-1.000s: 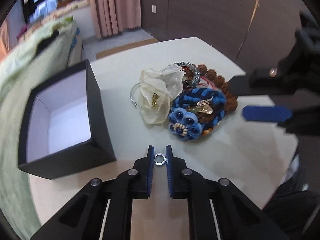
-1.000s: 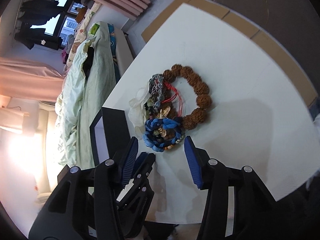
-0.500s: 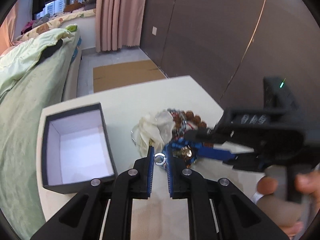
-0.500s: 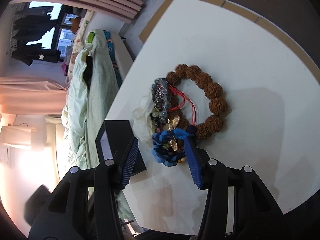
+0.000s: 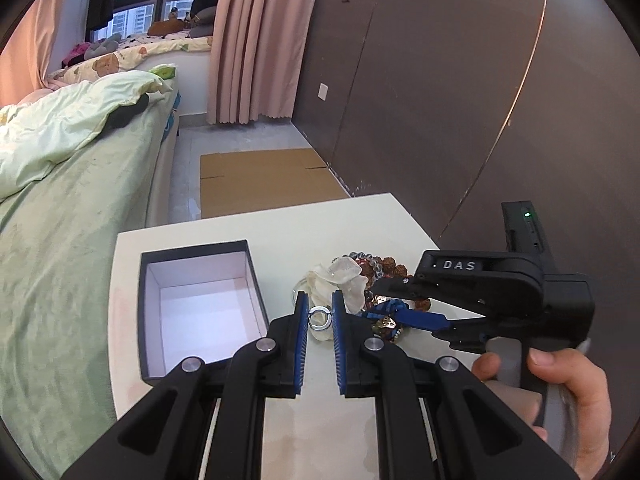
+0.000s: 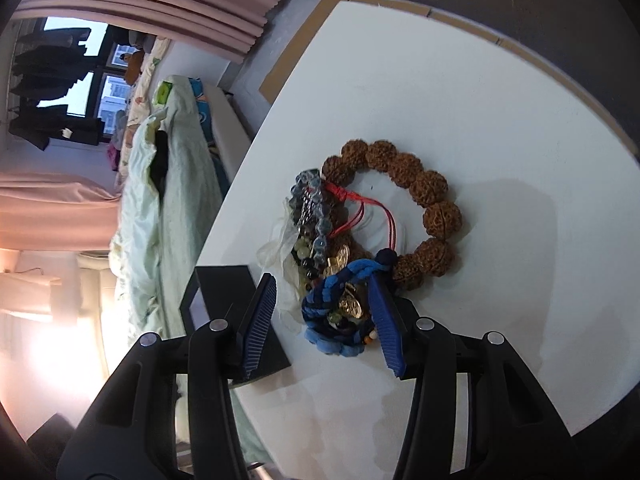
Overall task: Organize jewelry
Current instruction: 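Lift the silver ring with the left gripper while the right gripper grasps the blue bracelet, then lower ring and blue bracelet into the black box and open both grippers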
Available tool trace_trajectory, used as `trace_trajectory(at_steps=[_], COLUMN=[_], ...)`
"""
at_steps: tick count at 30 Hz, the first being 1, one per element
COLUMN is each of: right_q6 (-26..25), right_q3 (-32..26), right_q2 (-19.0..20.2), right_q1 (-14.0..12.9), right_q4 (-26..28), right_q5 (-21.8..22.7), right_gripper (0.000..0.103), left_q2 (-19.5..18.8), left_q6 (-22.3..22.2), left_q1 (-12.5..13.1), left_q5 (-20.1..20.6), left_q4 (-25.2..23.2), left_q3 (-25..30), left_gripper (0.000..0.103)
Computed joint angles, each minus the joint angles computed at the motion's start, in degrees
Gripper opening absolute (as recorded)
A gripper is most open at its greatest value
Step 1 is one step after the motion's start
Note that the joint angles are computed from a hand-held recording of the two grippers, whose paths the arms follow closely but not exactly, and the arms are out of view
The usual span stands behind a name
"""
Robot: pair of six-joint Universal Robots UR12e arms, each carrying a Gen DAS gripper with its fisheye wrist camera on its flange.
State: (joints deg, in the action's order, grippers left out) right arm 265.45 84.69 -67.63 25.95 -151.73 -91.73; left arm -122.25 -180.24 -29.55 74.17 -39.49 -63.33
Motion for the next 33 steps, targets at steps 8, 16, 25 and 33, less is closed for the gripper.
trace_trajectory(at_steps=[8,16,25,33], right_q6=[1.26,-4.71,-14.06,-22.65], right_q3=[-0.44,-1.92,-4.97,-9.27], right_q2=[0.06,0.19,2.10,5.18], right_q1=[0.84,3.14,4.75,5.36], right_q4=[3.47,-1.19,-8.86,-15.01], right_q5=[-3.65,-8.61,-11.20,-7.63], right_gripper=[0.009,0.009,0.009,0.009], left_q2=[2.01,3.63,4.41,3.85], left_q6=[-0.05,-2.60,-5.80,-8.23], left_q1=[0.54,1.95,3.85,5.36], left_q5=[-0.04,-0.21,0.39,-0.06], left_q4=[2.11,5.06,6.83,6.38], left_q3=[-2.72,-4.54,-5.32,-4.34], left_gripper=[0.010,0.010,0.010,0.010])
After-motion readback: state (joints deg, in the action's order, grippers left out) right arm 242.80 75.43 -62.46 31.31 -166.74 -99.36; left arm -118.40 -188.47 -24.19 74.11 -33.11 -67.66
